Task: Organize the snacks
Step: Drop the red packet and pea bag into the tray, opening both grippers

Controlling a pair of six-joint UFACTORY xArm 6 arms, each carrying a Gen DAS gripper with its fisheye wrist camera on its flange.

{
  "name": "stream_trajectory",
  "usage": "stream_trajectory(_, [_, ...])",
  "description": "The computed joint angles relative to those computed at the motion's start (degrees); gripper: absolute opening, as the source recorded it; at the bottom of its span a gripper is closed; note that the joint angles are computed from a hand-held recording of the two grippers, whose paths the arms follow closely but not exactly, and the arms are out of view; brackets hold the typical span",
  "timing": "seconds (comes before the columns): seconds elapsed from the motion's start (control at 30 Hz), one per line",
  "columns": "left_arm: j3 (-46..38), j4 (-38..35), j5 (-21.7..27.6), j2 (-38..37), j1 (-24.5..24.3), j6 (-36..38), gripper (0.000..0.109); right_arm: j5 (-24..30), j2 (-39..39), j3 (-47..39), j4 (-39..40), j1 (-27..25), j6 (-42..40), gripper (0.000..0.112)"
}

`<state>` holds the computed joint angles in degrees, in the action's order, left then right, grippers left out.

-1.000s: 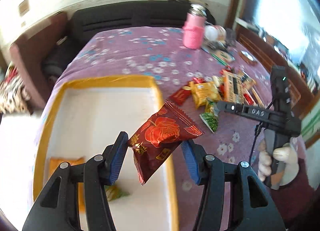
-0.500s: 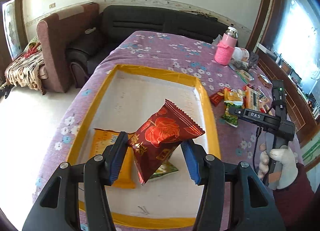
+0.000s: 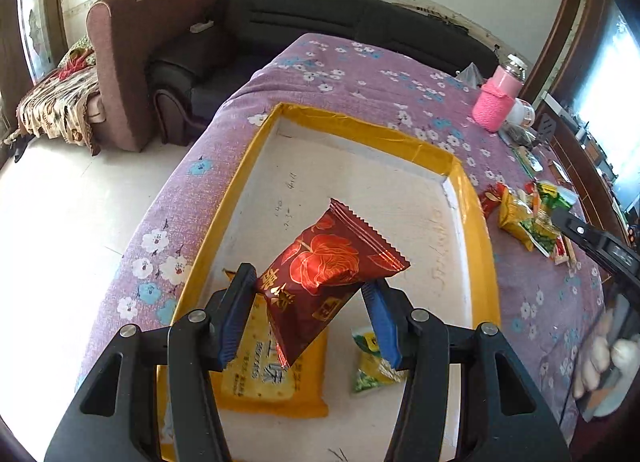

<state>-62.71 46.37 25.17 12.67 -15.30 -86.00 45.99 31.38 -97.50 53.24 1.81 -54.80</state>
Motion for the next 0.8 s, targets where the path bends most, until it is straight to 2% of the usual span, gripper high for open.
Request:
stream_trajectory(0.2, [-3.01,-6.04,-0.96,3.79,2.24,4.82,0.054,9.95,2.96,-4.38,-4.79,4.27,3.83,0.013])
stream_trajectory(0.3, [-2.68,-9.63,-3.01,4.52,3.46,6.61,0.054,11.11,5.32,-6.22,-7.31,7.16,5.47,0.013])
stream_trajectory(0.4, [-0.34,-11.63,-6.03,3.46,4.35,6.37,0.055,16.38,7.87,-8.68,-7.53,8.04,6.79,0.017])
stream_trajectory(0.57, [3.59,-5.74,-6.4,-1.29,4.07,-0.23,0.058,13.88,6.75,-6.33,-6.23,8.33,5.82,0.029])
stream_trajectory(0.67, [5.16,-1.53,-3.52,-4.63,2.46,-5.66,0.058,12.47,4.66,-4.21,-3.56,6.93,2.9,0.035])
stream_trajectory(0.73, [6.09,4.72,-0.68,-7.27,0.18,-13.1,0.059,12.39,2.73,-2.5,-0.9,5.37,0.4,0.037])
stream_trajectory(0.8, [6.28,10.21,3.0,-9.25,-2.73,-19.85,0.064,11.81,0.48,-0.05,1.11,4.16,-2.13,0.041])
